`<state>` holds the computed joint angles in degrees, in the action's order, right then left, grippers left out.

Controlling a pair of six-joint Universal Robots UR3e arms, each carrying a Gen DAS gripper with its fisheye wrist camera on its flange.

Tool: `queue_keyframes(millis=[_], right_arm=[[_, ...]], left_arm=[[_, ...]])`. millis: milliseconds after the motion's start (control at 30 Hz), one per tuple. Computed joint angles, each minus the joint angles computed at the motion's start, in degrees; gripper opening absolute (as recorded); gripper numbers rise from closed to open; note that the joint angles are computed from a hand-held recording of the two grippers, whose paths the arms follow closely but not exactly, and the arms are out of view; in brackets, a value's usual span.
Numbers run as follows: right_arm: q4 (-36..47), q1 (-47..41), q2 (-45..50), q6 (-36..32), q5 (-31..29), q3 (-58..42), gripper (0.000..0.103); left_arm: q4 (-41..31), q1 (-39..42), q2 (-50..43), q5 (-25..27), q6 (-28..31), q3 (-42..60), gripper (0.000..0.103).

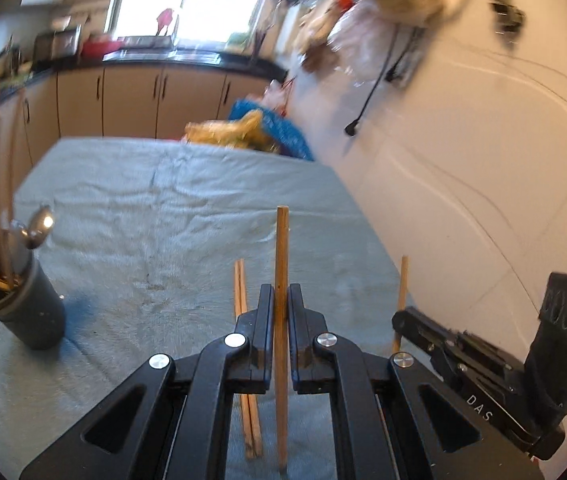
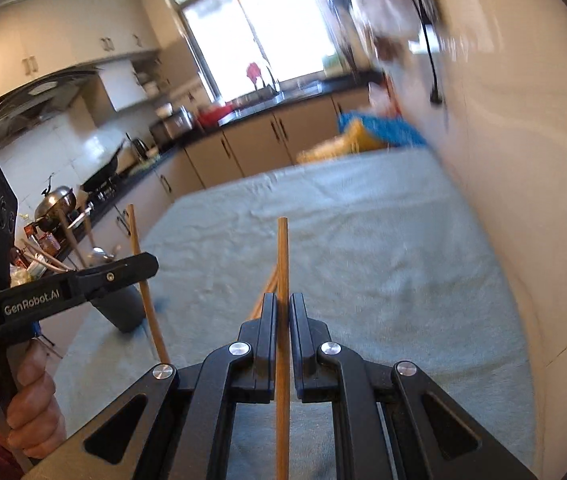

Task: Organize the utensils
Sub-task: 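Carry both held chopsticks upright over to the black holder cup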

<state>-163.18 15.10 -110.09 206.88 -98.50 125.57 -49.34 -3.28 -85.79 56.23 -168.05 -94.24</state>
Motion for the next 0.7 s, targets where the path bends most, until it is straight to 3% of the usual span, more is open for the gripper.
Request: queue_keyframes(millis=[200, 333, 500, 700], right_arm=[[-11.35, 18.13, 4.71, 1.64, -22.6, 0.92, 0.006], [-16.6, 27.29, 7.6, 4.44, -33.84, 2.27, 0.007], [-17.44, 34.8, 9.54, 6.58, -43.12, 1.46, 0.006], [-16.63, 37.75, 11.49, 5.13, -47.42, -1.85, 0.006]], left_arm=[[-4.0, 4.59, 11.98, -6.01, 6.84, -7.6, 0.006], [-7.52, 7.19, 17.46, -9.12, 10.95, -10.43, 0.006], [-9.56, 9.14, 22.62, -11.1, 14.93, -13.73, 0.007], [-13.53, 12.36, 27.62, -12.92, 18.31, -15.49, 0.006]])
